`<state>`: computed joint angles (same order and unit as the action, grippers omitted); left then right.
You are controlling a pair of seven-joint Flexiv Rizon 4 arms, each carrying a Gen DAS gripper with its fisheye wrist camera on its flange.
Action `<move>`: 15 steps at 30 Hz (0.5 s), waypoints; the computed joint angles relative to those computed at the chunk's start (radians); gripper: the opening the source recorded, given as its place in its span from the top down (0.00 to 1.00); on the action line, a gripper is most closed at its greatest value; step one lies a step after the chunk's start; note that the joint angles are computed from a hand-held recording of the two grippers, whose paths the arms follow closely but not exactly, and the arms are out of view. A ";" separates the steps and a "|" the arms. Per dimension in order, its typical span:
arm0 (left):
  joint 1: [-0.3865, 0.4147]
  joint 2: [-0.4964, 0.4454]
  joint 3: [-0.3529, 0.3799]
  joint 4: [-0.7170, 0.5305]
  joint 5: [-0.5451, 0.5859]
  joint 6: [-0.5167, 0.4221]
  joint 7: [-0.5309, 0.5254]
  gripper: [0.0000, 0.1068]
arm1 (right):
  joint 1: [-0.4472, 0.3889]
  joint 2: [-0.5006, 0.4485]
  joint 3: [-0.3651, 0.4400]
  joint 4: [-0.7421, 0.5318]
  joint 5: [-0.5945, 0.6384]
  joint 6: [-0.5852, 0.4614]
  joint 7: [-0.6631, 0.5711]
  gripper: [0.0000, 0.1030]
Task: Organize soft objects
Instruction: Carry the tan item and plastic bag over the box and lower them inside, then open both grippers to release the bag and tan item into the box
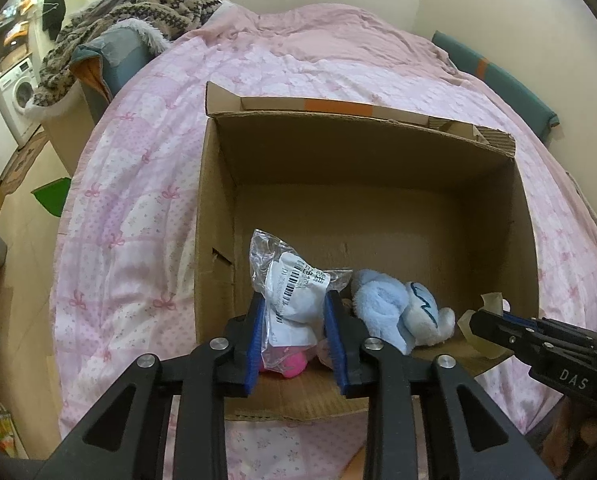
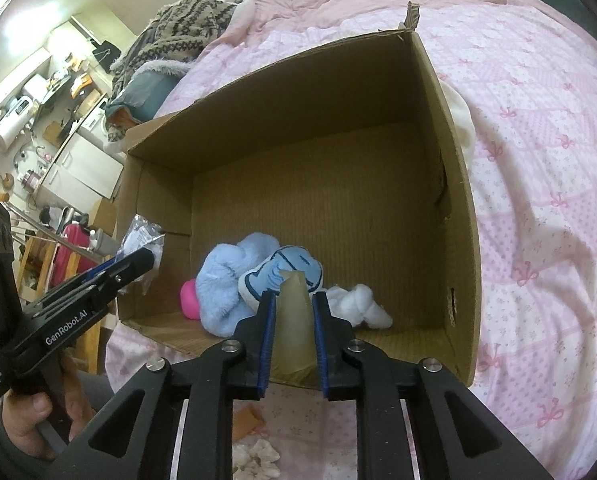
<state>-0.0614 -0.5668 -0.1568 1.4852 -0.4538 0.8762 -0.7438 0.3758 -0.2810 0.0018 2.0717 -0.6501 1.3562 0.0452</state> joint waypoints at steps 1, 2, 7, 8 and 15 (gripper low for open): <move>0.000 0.001 -0.001 0.001 -0.002 0.000 -0.002 0.75 | 0.000 -0.001 -0.001 0.000 -0.001 0.004 0.002 0.81; 0.000 0.001 -0.002 0.001 -0.003 0.000 -0.001 0.74 | 0.000 -0.001 -0.003 0.002 -0.003 0.007 0.004 0.81; 0.011 0.009 -0.016 0.010 -0.031 -0.006 0.018 0.61 | 0.008 0.002 -0.020 0.009 -0.029 0.024 0.029 0.75; 0.012 0.012 -0.018 0.014 -0.038 0.000 0.022 0.56 | 0.009 0.003 -0.027 0.014 -0.042 0.032 0.039 0.74; 0.015 0.029 -0.032 0.042 -0.085 0.048 0.052 0.40 | 0.028 0.026 -0.091 0.041 -0.193 0.064 0.183 0.21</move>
<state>-0.0467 -0.5376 -0.1884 1.5275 -0.5385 0.9239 -0.6914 0.4039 -0.2548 -0.0896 2.1122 -0.8433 1.4202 0.2281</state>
